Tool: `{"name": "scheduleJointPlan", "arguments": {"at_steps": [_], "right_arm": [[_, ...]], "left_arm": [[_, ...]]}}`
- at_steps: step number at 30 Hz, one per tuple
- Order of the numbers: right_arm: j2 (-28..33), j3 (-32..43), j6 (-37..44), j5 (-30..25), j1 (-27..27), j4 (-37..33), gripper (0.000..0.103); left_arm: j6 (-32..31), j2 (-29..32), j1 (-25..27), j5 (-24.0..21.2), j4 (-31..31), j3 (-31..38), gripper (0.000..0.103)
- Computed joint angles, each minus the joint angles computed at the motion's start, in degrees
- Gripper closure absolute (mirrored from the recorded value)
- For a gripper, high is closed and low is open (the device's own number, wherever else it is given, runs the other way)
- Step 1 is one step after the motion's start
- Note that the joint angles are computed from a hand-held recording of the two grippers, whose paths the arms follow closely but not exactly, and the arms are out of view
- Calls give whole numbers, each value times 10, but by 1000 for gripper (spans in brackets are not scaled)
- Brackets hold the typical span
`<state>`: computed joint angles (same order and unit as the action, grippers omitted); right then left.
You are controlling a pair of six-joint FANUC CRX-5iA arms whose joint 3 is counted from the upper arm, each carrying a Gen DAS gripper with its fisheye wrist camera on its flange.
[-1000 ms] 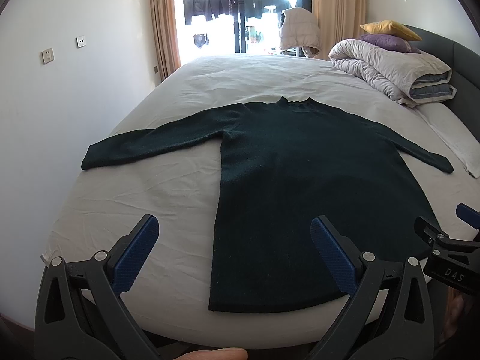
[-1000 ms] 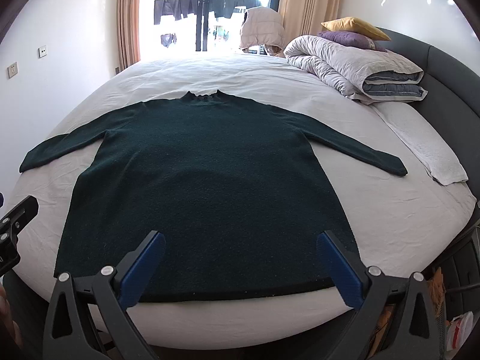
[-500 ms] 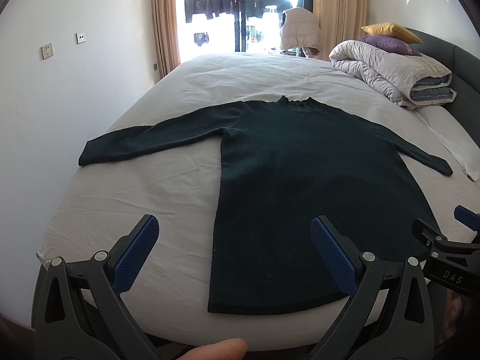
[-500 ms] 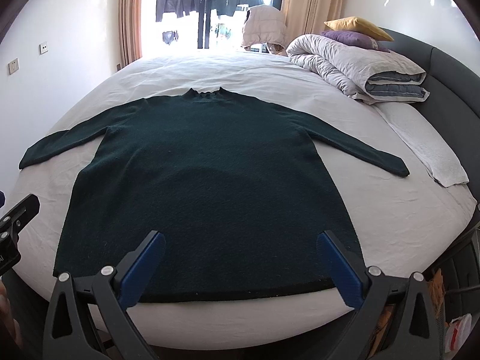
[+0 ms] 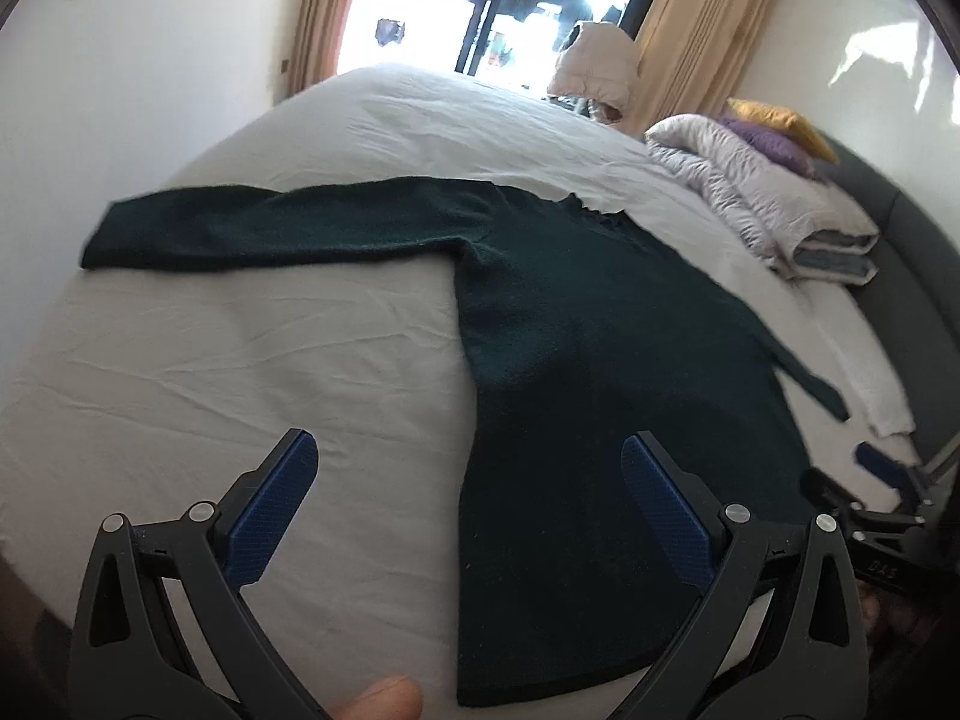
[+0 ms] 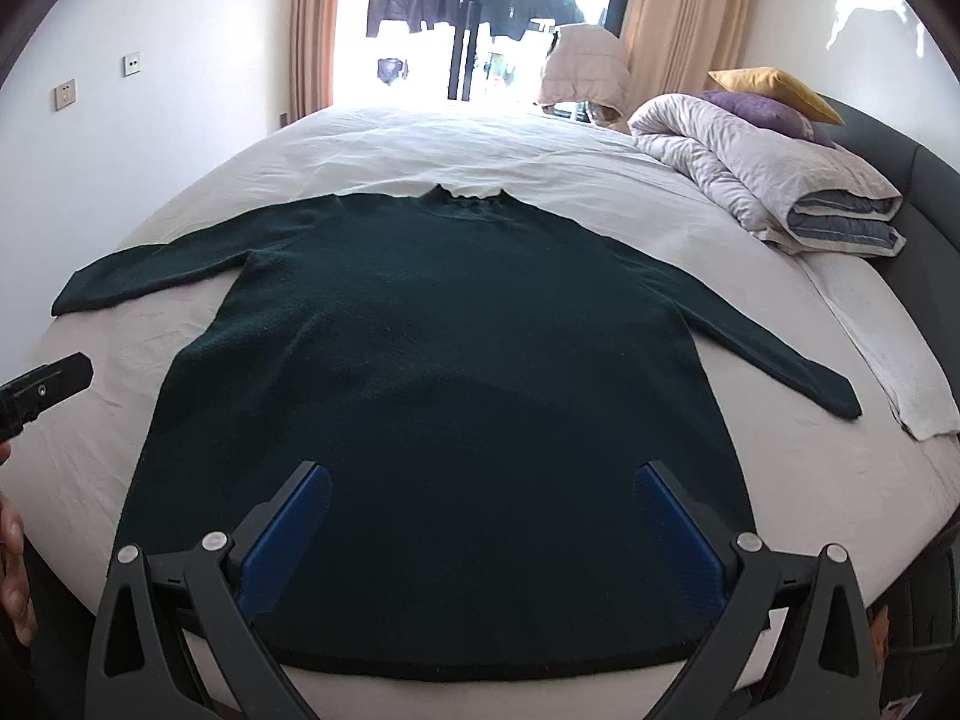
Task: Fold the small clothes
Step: 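Grasp the sweater sleeve cuff with the left gripper and lift it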
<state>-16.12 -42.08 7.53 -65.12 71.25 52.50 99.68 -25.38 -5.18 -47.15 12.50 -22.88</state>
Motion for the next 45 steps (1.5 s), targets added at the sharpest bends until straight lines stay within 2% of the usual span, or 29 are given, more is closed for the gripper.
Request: {"name": "scheduleJointPlan", "arguments": {"at_steps": [1, 4, 6, 8, 10, 12, 13, 16, 20, 24, 28, 29, 30, 31, 32, 33, 36, 40, 45], "right_arm": [[6, 3, 11, 21, -15, 4, 0], [23, 14, 37, 88, -63, 12, 0], [33, 21, 45, 138, -94, 14, 0], [50, 34, 60, 180, -125, 1, 2], [68, 50, 77, 213, -148, -19, 11], [85, 65, 100, 246, -167, -49, 13], [95, 73, 111, 261, -175, -63, 13], [119, 86, 129, 291, -188, -84, 13], [146, 102, 145, 313, -196, -108, 14], [166, 120, 176, 328, -203, -141, 23], [170, 121, 183, 337, -209, -144, 26], [170, 121, 182, 340, -211, -145, 27], [170, 121, 182, 341, -213, -148, 30], [171, 122, 186, 342, -217, -154, 32], [170, 123, 188, 341, -218, -160, 32], [170, 123, 188, 342, -221, -163, 34], [170, 123, 200, 347, -232, -176, 40], [169, 121, 215, 362, -251, -200, 40], [155, 106, 232, 395, -281, -228, 41]], "left_arm": [[-34, 0, 30, 10, 51, -21, 0], [-85, 24, 104, 2, 119, -40, 0], [-152, 31, 168, 29, 248, -94, 0], [-188, 49, 218, 46, 355, -130, 0], [-235, 64, 243, 75, 439, -156, 0], [-285, 82, 256, 105, 547, -184, 0], [-299, 90, 260, 115, 582, -190, 0], [-329, 104, 272, 142, 654, -200, 0], [-314, 139, 289, 138, 653, -173, 0], [-343, 175, 276, 161, 707, -154, 0], [-352, 208, 284, 153, 718, -116, 6], [-357, 220, 283, 148, 721, -103, 23], [-349, 230, 286, 137, 711, -91, 48], [-339, 245, 291, 123, 703, -75, 59], [-319, 260, 297, 114, 678, -57, 77], [-304, 257, 294, 121, 656, -56, 82], [-285, 265, 288, 137, 594, -21, 91], [-237, 280, 249, 152, 471, 65, 93], [-138, 365, 163, 120, 278, 263, 93]]}}
